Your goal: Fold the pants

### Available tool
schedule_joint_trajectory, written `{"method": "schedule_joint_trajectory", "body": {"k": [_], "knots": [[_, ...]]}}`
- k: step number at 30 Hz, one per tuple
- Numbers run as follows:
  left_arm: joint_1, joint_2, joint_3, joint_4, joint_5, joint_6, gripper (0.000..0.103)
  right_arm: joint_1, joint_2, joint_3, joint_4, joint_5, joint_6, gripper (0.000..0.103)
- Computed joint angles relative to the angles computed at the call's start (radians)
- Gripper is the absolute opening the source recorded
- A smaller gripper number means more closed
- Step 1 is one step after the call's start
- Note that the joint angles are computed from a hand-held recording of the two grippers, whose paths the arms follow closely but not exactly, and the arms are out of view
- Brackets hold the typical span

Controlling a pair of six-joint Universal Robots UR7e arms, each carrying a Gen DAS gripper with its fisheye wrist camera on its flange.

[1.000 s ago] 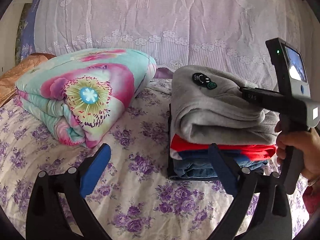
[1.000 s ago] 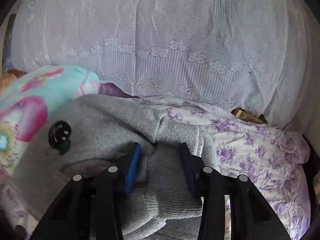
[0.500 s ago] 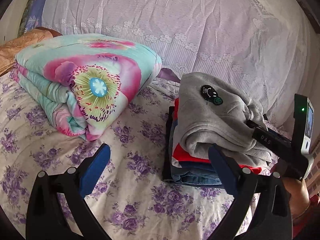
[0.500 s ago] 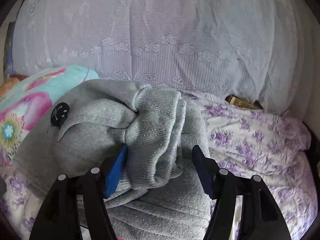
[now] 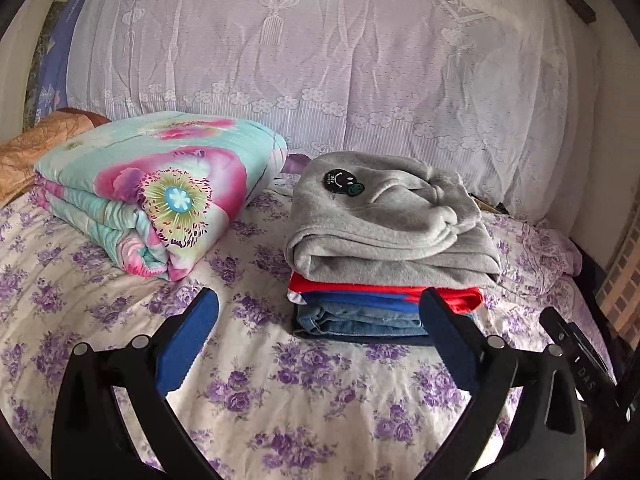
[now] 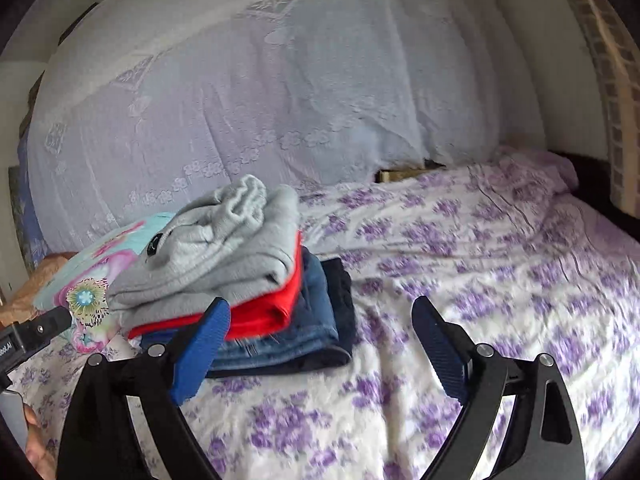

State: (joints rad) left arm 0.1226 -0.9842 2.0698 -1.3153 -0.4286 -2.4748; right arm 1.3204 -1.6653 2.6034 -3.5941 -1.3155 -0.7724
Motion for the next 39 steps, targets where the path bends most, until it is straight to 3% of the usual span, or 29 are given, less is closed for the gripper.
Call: {"method": "schedule_joint_trajectory", "body": {"k": [3, 6, 8, 11, 13, 19, 23, 25, 29, 33, 39], "knots": [[-0.033, 0.078, -0.074, 0.112, -0.059, -0.023, 0.098, -0.137, -0.055, 0.089, -0.012, 0.105, -0.043, 0.099], [-0.061, 0.147, -0.123, 0.147, -0.132, 0.012, 0.098, -0.048, -0.091, 0.071, 0.097, -0.025, -0.122, 0.099], [-0.079, 0.19, -0.147, 0.164, -0.177, 0.079, 0.098, -0.028, -0.123, 0.083, 0.043, 0.006, -0.12, 0.099], [-0.075, 0.266, -0.263, 0.351, -0.253, 0.04, 0.098, 0.006, -0.216, 0.066, 0.101, 0.026, -0.107, 0.099], [-0.084, 0.277, -0.316, 0.459, -0.247, -0.023, 0.098, 0.034, -0.269, 0.032, 0.187, -0.002, -0.105, 0.099], [-0.096, 0.255, -0.412, 0.652, -0.162, -0.207, 0.098, 0.024, -0.364, -0.023, 0.323, 0.037, -0.073, 0.099], [-0.084, 0.253, -0.396, 0.653, -0.111, -0.245, 0.098, 0.124, -0.267, -0.042, 0.232, -0.101, -0.013, 0.099], [-0.06, 0.236, -0.382, 0.596, -0.108, -0.158, 0.098, 0.197, -0.173, -0.047, 0.136, -0.192, 0.005, 0.099], [-0.049, 0.19, -0.329, 0.507, -0.117, -0.11, 0.098, 0.306, -0.002, -0.055, -0.005, -0.333, -0.046, 0.099], [-0.057, 0.169, -0.309, 0.531, -0.143, -0.174, 0.098, 0.318, 0.033, -0.039, -0.008, -0.319, -0.111, 0.099], [-0.071, 0.175, -0.316, 0.551, -0.147, -0.18, 0.098, 0.307, -0.008, -0.032, 0.058, -0.291, -0.094, 0.099]]}}
